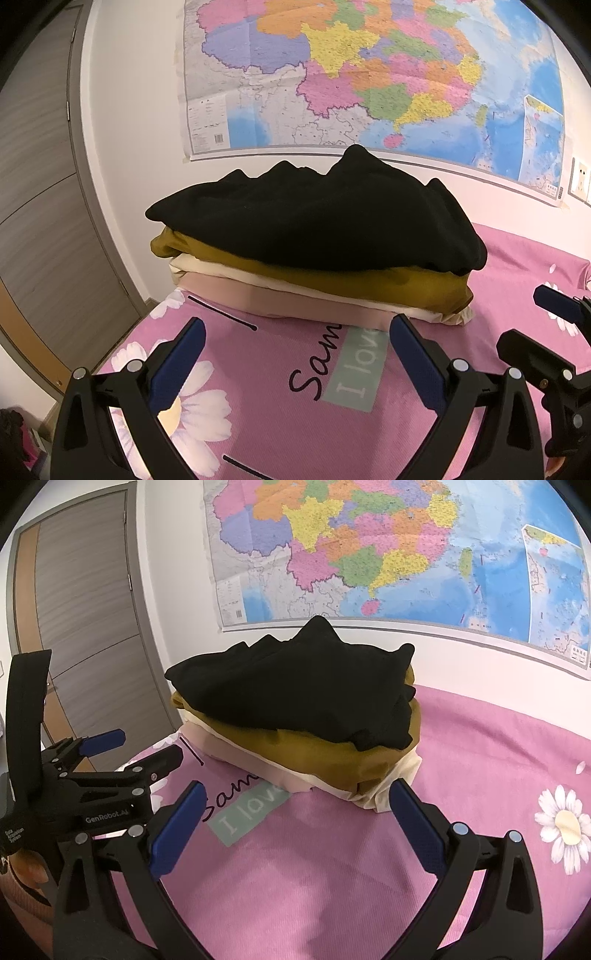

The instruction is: Fold large clothes

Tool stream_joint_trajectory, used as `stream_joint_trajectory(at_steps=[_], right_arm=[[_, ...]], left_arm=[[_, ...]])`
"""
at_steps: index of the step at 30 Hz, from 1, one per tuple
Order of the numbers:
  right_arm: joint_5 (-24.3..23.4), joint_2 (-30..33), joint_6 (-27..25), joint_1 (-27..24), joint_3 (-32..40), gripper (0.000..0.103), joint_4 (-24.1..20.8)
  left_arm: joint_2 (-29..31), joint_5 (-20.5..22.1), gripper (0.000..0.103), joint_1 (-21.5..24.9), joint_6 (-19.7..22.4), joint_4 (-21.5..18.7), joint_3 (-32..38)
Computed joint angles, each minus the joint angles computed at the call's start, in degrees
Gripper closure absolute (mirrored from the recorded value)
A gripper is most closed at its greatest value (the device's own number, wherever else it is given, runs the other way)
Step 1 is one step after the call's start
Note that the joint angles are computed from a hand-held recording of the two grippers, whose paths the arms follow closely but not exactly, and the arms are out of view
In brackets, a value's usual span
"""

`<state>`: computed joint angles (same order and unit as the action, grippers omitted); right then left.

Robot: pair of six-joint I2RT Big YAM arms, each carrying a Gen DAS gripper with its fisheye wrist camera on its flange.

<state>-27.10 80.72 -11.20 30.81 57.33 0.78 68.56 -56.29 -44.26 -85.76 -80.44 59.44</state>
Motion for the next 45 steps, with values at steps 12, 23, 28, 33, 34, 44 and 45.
stream_joint_trajectory(at_steps=[12,23,28,33,34,44,45], right_arm=[[0.03,0.16,0.05,0.0,-0.19,0.005,-0.54],[0.28,0.18,0.0,0.22,-0.42,0.005,-0.63],[0.04,0.17,-0.03,0.0,-0.38,0.005,-0.87],[-0.16,0.12,0.03,-0.08,-0.5,0.005,-0.73],[-0.08,0.16,-0.11,-0.07,-0.43,0.006,-0.91],[0.07,-0.01,0.03,-0.04,-0.69,0.005,-0.75],[0.11,-0.05,0.12,-0.03,-0.77,0.006,-0.64]], left_arm=[[0.24,0.64,0.007,-0.2,0.04,0.4,-0.01],[-0.02,1.08,0.007,0.01,0.42,1.22,-0.44],[-0.16,1.36,0.007,0.0,0.9,1.83,-0.66],[-0.23,1.3,0.007,-0.02,1.0,1.88,-0.65],[-0.21,1.26,0.007,-0.01,1.0,1.86,-0.67],[-0.2,1.54,0.007,-0.05,0.84,1.85,-0.66],[-0.16,1.58,0.007,-0.07,0.75,1.76,-0.63]])
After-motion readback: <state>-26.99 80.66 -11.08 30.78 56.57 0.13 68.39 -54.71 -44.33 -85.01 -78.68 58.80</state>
